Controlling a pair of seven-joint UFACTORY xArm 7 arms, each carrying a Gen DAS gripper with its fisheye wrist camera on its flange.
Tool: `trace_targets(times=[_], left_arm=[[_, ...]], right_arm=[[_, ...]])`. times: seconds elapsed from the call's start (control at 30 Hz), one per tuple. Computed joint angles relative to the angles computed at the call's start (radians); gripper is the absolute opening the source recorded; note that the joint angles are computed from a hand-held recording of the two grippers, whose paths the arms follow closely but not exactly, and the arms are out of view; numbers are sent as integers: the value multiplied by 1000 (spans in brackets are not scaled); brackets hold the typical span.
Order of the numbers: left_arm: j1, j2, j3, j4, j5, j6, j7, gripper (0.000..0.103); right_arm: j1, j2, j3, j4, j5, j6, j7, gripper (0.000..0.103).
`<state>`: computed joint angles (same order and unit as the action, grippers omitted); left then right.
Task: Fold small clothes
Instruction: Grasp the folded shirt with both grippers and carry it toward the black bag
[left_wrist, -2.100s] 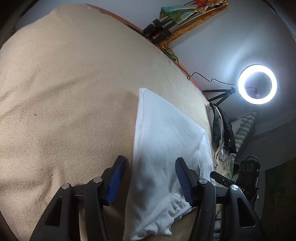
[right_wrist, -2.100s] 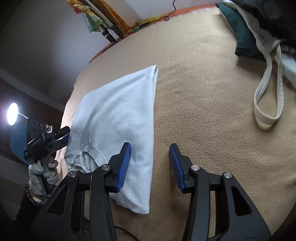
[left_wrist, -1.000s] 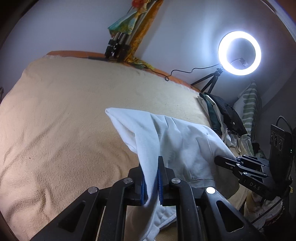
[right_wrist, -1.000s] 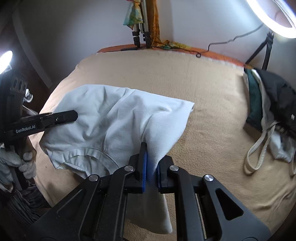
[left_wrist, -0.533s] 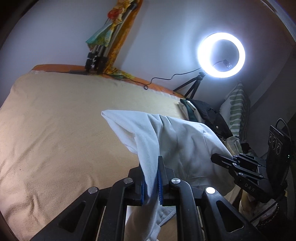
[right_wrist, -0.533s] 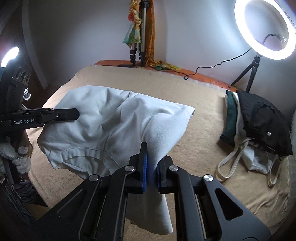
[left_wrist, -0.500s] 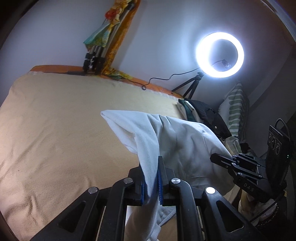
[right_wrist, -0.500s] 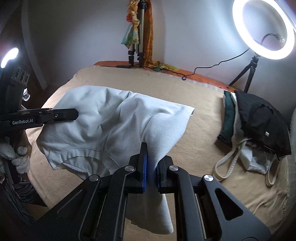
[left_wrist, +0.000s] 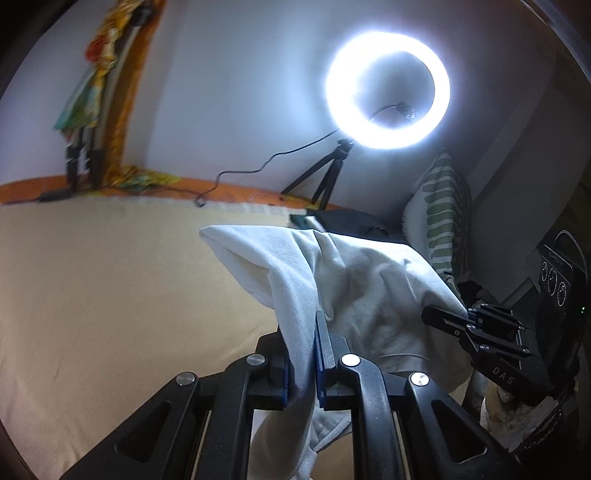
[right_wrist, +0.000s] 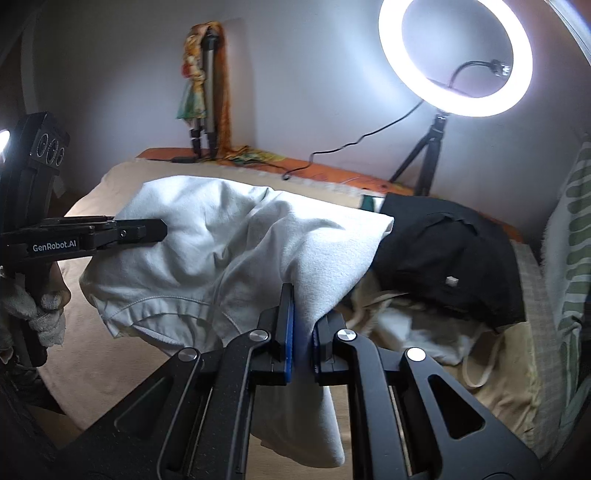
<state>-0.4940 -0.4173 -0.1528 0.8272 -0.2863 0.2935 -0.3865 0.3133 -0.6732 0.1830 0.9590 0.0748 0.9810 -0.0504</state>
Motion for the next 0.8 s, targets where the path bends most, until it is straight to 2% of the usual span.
trace_targets(times=[0.23, 0.37, 0.6, 0.8], left_arm=[[27, 281, -58, 269, 88, -49, -7, 7], [37, 432, -87, 425, 219, -64, -94, 7], [-52, 670, -22, 719, 435, -29, -226, 7], [-102, 833, 25, 942, 464, 37, -247, 7]], right_arm=[[-85, 50, -73, 41, -66, -36, -77, 8], [-143, 95, -92, 73, -110, -72, -110, 8], [-229, 220, -116, 158, -181, -154, -149, 8], [-265, 321, -147, 203, -184, -218, -178, 8]])
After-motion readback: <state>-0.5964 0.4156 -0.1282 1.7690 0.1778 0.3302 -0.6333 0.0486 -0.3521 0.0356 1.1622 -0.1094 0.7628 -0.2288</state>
